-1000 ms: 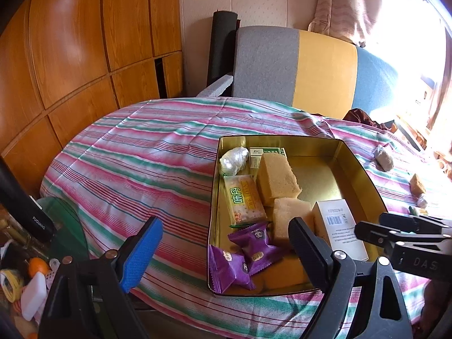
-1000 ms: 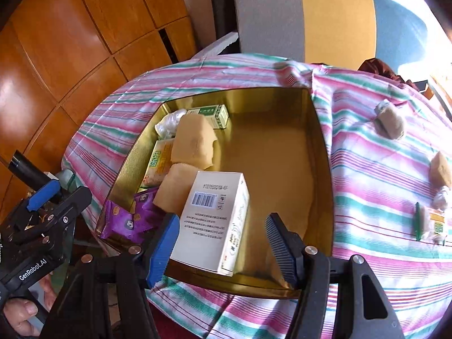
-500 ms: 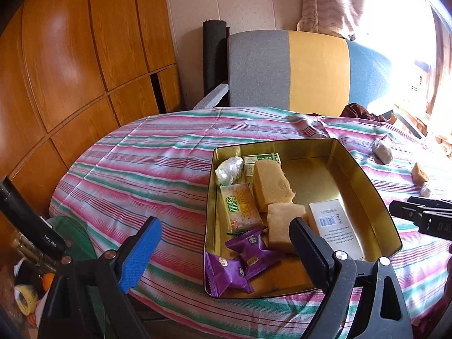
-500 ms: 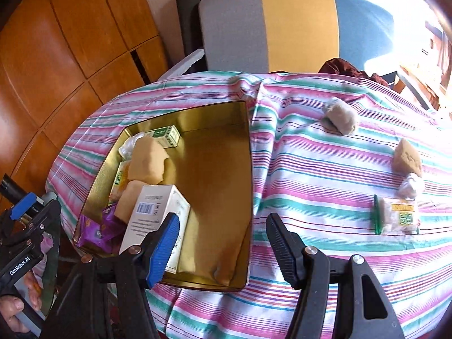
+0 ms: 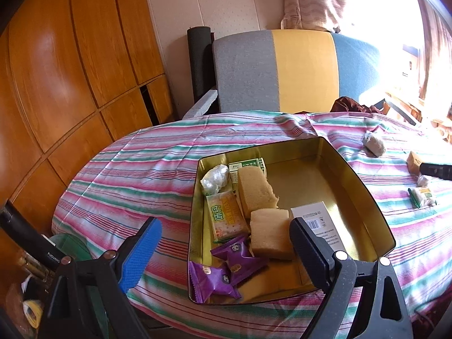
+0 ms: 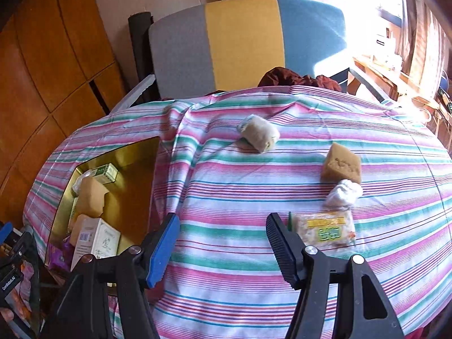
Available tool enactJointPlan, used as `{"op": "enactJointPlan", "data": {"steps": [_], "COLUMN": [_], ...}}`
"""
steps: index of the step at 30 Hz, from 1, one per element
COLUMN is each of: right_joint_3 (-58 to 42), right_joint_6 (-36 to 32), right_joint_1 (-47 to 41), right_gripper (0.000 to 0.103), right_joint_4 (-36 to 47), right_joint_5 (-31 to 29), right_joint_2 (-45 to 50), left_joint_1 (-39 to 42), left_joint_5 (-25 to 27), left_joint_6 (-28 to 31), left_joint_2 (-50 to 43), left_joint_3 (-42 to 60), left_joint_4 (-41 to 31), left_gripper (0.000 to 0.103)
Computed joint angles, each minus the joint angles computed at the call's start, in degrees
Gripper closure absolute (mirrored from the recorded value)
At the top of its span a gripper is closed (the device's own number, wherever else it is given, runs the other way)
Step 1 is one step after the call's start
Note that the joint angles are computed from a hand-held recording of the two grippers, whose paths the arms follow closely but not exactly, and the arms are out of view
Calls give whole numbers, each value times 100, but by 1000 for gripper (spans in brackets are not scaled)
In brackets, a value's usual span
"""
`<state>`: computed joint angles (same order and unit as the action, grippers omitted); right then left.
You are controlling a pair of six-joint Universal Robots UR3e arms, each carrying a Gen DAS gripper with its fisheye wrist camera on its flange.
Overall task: Organize objects
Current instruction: 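Move the right tool back toward the WEIDAN pack and remaining items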
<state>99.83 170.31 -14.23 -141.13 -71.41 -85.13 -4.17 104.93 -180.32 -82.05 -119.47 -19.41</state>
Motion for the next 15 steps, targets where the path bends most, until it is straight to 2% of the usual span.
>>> {"op": "enactJointPlan", "data": {"steps": [15], "right_joint_3": [-399], "right_joint_6": [-117], "right_joint_1": [-1247], "right_gripper": [38], "right_joint_4": [-239], "right_joint_5": [22], "right_joint_2": [435], "left_joint_1": [-773], "left_joint_5": [394], "left_joint_6": [61], "left_joint_2": [-757], "left_joint_3": [744], "left_joint_4": [-167], "left_gripper": [10]}}
